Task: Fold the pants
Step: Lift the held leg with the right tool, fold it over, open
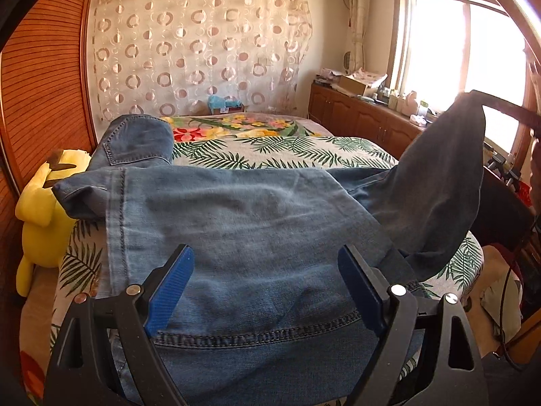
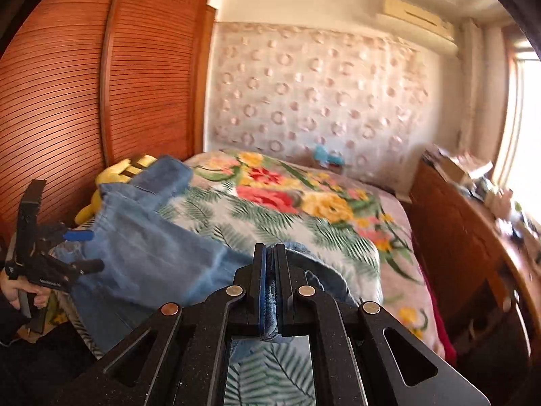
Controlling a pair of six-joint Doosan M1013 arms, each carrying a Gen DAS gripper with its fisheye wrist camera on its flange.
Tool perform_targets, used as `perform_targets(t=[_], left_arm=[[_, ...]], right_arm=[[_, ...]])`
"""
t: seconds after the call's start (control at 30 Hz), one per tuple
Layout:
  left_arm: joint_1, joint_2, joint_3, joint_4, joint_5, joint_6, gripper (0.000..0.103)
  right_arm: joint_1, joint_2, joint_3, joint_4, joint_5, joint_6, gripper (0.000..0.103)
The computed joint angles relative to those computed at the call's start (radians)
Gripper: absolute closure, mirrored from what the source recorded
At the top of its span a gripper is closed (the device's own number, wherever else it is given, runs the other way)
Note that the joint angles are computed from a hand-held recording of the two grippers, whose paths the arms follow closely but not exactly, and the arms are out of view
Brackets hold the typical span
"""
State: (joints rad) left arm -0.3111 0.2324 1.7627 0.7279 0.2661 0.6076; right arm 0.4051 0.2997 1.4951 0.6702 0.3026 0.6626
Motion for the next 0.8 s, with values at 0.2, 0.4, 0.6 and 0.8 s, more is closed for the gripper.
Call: perform_targets(t=[0.2, 0.4, 0.6, 0.8], left_arm=[[0.004, -0.013, 0.015, 0.045, 0.009, -0.046, 0.016], [0.016, -0.023, 0.032, 0.075, 0.016, -0.089, 0.015], [0.025, -0.024, 0.041, 0.075, 0.015, -0.106, 0.016], [0.022, -0.025, 0.046, 0.076, 0.012, -0.107, 0.015]], right_arm=[[0.033, 0.038, -0.072, 0.158, 0.090, -0.200, 0.099], [0.056, 0.081, -0.116, 0.182, 0.206, -0.228, 0.099], [0.063, 0.132, -0.179, 0.074, 0.288, -0.113, 0.099], [0.062, 0.168, -0.258, 0.030, 0.336, -0.012, 0.088]])
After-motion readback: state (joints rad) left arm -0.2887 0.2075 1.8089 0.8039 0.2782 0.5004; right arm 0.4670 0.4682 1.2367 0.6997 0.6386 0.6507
